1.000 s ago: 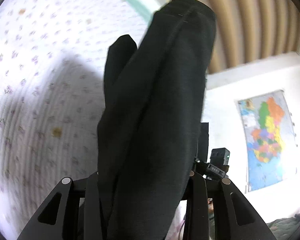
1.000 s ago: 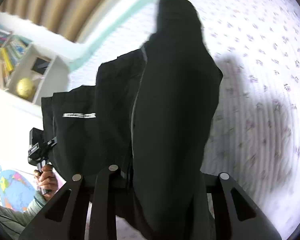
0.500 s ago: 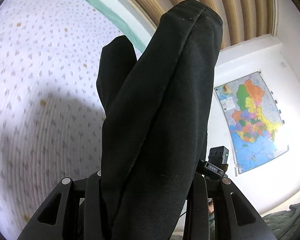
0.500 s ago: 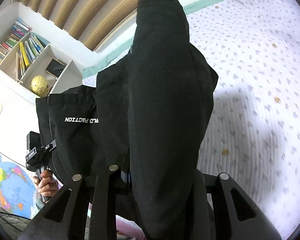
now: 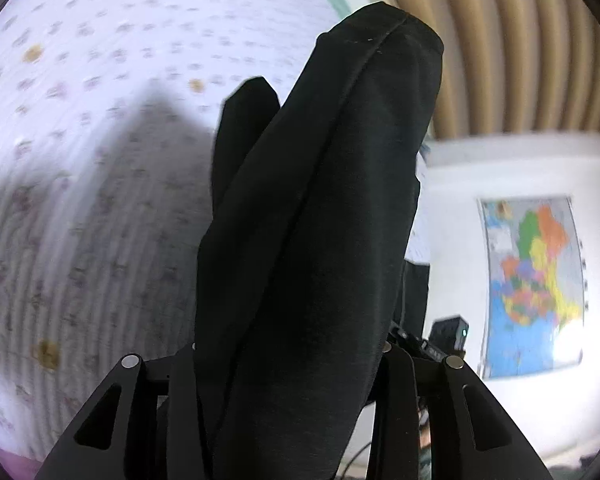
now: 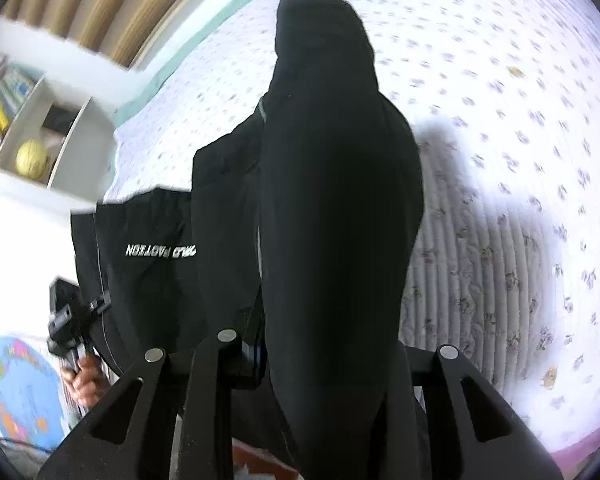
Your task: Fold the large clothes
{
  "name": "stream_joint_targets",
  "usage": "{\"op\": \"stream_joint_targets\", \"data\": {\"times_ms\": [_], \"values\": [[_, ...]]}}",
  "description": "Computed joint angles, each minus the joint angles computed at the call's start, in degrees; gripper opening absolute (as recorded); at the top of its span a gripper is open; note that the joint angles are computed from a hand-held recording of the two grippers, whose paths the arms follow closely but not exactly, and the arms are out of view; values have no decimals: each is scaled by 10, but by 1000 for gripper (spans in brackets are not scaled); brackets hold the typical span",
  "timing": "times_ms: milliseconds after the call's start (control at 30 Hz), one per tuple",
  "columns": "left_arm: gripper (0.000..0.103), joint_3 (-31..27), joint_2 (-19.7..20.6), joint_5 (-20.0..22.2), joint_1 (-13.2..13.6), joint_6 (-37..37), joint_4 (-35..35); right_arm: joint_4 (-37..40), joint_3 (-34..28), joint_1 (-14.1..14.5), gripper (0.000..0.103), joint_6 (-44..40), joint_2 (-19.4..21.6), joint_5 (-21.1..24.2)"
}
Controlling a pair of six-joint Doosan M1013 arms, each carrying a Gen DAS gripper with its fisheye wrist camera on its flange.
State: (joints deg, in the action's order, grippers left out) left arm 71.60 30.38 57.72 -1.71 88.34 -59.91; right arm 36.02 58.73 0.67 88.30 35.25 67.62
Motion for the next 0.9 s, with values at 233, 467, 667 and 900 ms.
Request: {"op": "stream_joint_targets", "data": {"times_ms": [233,467,667,900], "values": [[56,17,31,31,26,-38,-6,-7,5,-18,45,41,12,4],[60,-24,47,114,40,-42,51,7,-2,-38,61,94,42,29],[58,-94,6,122,12,-80,367,-179,-37,-21,61,104,23,42],[58,-104,-15,71,-50,-24,446,-241,-42,43,79,21,-12,9]]}}
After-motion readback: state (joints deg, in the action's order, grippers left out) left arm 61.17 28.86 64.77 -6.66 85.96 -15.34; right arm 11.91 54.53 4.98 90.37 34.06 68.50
